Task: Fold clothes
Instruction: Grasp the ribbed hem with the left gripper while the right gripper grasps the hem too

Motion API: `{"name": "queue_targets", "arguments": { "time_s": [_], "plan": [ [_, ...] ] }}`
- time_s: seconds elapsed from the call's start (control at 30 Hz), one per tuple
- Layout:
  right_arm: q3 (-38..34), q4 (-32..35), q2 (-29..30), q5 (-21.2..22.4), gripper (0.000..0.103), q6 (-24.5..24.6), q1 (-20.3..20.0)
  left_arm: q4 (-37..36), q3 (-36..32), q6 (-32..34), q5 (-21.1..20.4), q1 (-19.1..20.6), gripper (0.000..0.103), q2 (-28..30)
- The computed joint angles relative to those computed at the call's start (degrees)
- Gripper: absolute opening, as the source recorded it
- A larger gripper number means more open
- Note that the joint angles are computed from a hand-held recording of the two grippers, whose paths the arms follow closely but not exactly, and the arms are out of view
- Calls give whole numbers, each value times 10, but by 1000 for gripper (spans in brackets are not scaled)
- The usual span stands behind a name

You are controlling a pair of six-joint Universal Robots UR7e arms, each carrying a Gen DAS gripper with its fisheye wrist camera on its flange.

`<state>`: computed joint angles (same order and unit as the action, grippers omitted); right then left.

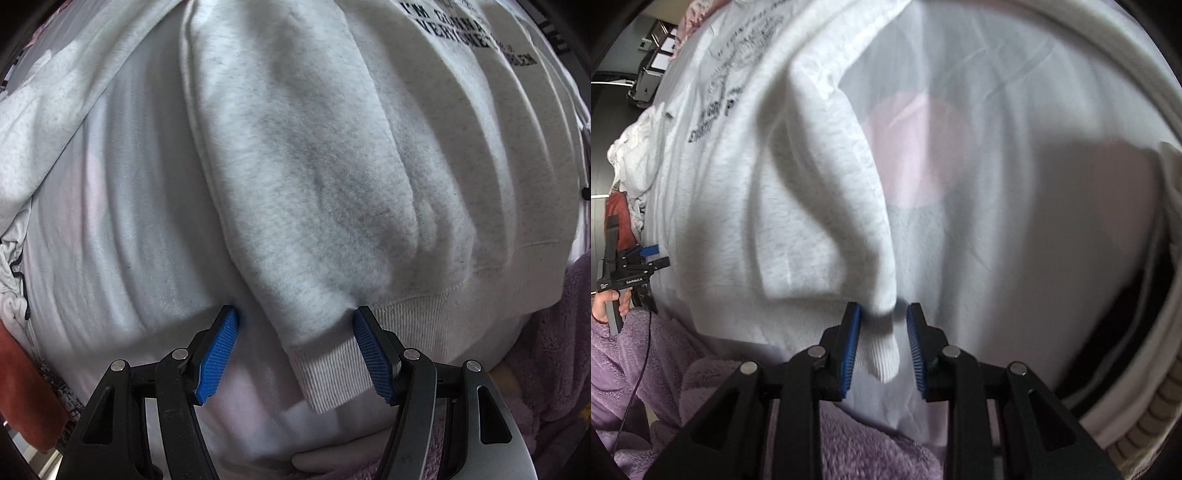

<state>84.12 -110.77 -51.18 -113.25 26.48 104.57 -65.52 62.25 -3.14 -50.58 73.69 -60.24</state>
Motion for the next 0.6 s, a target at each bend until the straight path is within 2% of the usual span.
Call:
{"name": "queue_targets", "arguments": {
  "time_s": [0.07,0.1,0.13,0.2,0.23,0.33,0.6],
  "plan": [
    [-3,2,7,-6,27,-5,0,-2,5,-2,1,-2,66,-2],
    [-6,5,10,-13,25,-12,3,-3,7,-2,1,-3,61,-4],
    [-6,6,10,-19,24,-18,7,-6,11,2,-2,-4,53,-7],
    [-4,5,7,-24,14,-24,12,-17,31,20,0,-14,42,-18],
    [-2,5,5,-27,12,-25,15,-22,42,25,5,-19,33,-24],
    [2,11,-5,-32,9,-19,27,-38,68,33,22,-36,20,-41],
    [13,55,-48,-28,8,28,60,-37,66,27,18,-71,11,-82]
  ]
}}
